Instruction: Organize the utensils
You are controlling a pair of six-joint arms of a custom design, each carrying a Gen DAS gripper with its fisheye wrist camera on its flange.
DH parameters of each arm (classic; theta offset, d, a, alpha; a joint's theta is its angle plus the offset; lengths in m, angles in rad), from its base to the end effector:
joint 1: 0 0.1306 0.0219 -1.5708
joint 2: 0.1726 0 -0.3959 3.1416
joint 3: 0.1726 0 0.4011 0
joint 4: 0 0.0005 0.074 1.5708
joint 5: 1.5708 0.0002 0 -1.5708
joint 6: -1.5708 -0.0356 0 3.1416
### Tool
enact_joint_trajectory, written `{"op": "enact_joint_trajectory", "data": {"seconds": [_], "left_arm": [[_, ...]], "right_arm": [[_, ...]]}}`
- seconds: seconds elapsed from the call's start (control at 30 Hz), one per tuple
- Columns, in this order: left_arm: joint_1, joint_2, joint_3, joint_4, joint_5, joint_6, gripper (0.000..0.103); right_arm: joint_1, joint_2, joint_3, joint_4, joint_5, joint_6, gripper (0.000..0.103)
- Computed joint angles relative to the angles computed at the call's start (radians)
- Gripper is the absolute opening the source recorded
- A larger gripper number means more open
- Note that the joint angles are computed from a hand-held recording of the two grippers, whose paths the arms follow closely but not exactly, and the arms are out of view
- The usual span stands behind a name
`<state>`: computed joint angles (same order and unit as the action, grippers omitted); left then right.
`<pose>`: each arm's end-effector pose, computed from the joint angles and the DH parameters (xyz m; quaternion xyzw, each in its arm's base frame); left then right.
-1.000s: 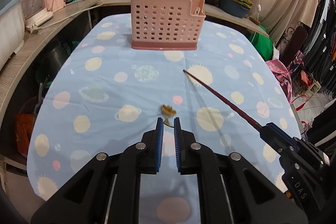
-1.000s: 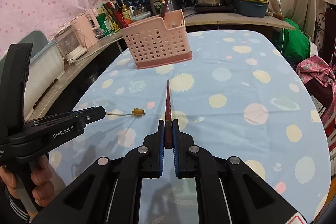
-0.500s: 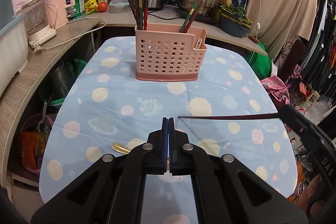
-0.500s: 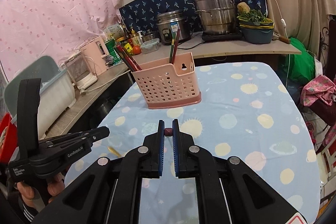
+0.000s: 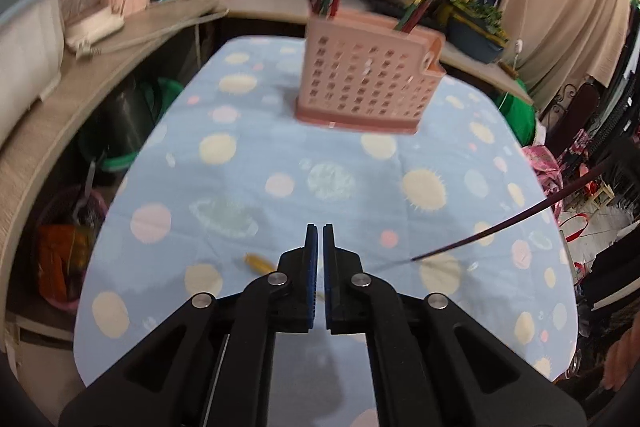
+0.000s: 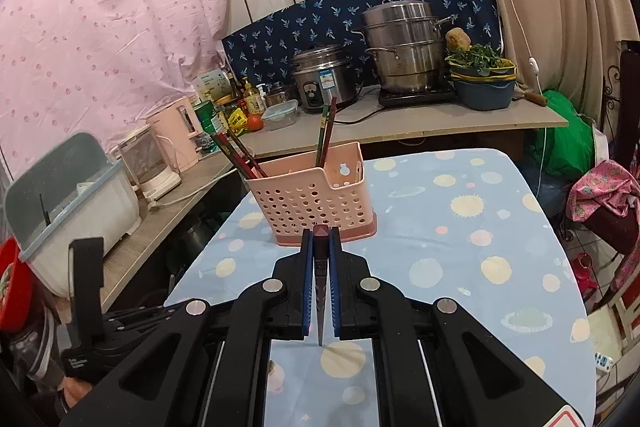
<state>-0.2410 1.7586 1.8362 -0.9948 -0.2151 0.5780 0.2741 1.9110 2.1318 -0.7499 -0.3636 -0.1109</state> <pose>0.6110 -0.1429 0.4457 -0.1919 0.9225 -0.0338 0.3332 0.6706 0.2012 0.5091 -0.1592 0.8429 0.2476 0.4504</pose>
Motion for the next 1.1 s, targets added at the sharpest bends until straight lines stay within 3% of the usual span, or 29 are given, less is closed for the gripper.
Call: {"op": "enact_joint_trajectory", "data": {"seconds": [0.13, 0.37, 0.53, 0.63, 0.7, 0.73, 0.8, 0.87, 0.97, 1.1], "left_arm": [[0.015, -0.010, -0.066, 0.013, 0.021, 0.048, 0.042], [0.042, 0.020, -0.110, 0.040, 0.073, 0.071, 0.047], [0.055, 0.035, -0.122, 0.090, 0.062, 0.073, 0.047], [0.057, 0.041, -0.119, 0.110, 0.062, 0.065, 0.045], [0.056, 0.043, -0.119, 0.116, 0.066, 0.055, 0.032], [0.056, 0.046, -0.115, 0.114, 0.071, 0.050, 0.021], [0.055, 0.048, -0.113, 0.113, 0.068, 0.046, 0.017], [0.055, 0.050, -0.111, 0.111, 0.075, 0.042, 0.006], [0.055, 0.053, -0.110, 0.114, 0.077, 0.035, 0.000], [0.055, 0.053, -0.108, 0.115, 0.092, 0.028, 0.000]], "right_arm": [[0.001, -0.011, -0.020, 0.008, 0.008, -0.018, 0.007], [0.005, -0.018, -0.032, 0.016, 0.015, -0.020, 0.007], [0.006, -0.019, -0.036, 0.019, 0.018, -0.020, 0.007], [0.006, -0.018, -0.036, 0.020, 0.017, -0.020, 0.007], [0.006, -0.018, -0.035, 0.020, 0.019, -0.017, 0.007], [0.007, -0.016, -0.032, 0.019, 0.021, -0.017, 0.007], [0.008, -0.010, -0.022, 0.017, 0.026, -0.020, 0.007], [0.009, -0.004, -0.014, 0.014, 0.029, -0.022, 0.007], [0.010, 0.002, -0.002, 0.007, 0.031, -0.023, 0.007], [0.009, 0.003, 0.000, 0.007, 0.030, -0.021, 0.007]]}}
